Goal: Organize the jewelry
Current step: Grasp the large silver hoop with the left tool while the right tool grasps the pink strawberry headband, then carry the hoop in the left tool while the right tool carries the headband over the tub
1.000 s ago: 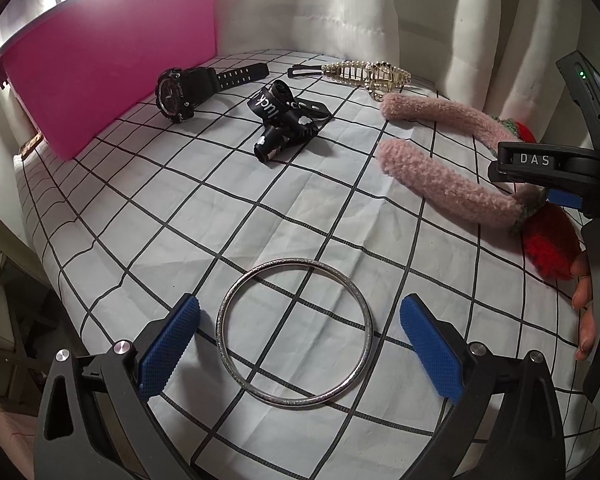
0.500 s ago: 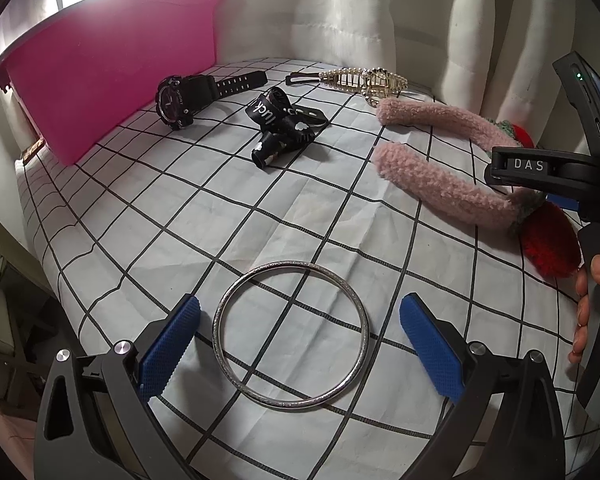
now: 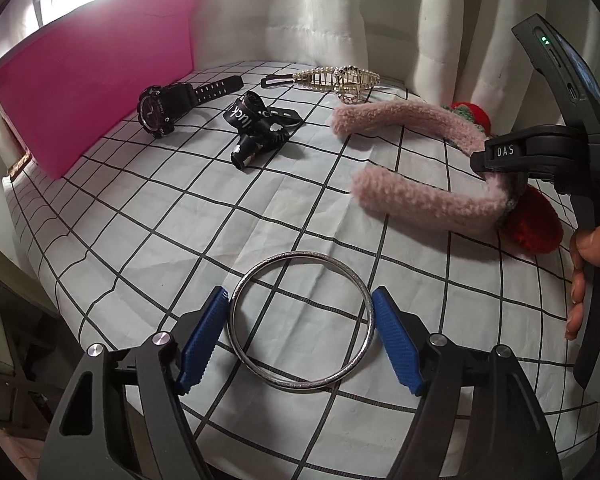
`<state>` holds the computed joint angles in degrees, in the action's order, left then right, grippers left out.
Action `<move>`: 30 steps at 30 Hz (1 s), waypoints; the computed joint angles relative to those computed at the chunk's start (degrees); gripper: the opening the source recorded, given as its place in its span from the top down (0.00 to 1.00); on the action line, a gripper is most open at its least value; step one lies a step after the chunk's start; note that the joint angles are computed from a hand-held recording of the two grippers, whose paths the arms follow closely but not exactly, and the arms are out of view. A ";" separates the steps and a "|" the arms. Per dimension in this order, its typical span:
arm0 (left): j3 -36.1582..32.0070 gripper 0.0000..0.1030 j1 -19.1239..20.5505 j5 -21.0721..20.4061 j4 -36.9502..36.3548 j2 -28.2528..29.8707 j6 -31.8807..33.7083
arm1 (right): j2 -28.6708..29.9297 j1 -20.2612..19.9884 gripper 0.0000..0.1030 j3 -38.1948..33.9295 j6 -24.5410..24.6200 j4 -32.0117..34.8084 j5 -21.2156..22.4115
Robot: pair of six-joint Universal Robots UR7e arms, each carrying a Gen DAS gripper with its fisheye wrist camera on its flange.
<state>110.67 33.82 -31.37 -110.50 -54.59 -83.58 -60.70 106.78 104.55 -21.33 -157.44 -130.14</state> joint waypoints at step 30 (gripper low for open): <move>-2.55 0.31 -2.56 11.93 17.44 -14.40 -1.87 | -7.36 5.86 0.90 -1.04 7.65 5.37 6.80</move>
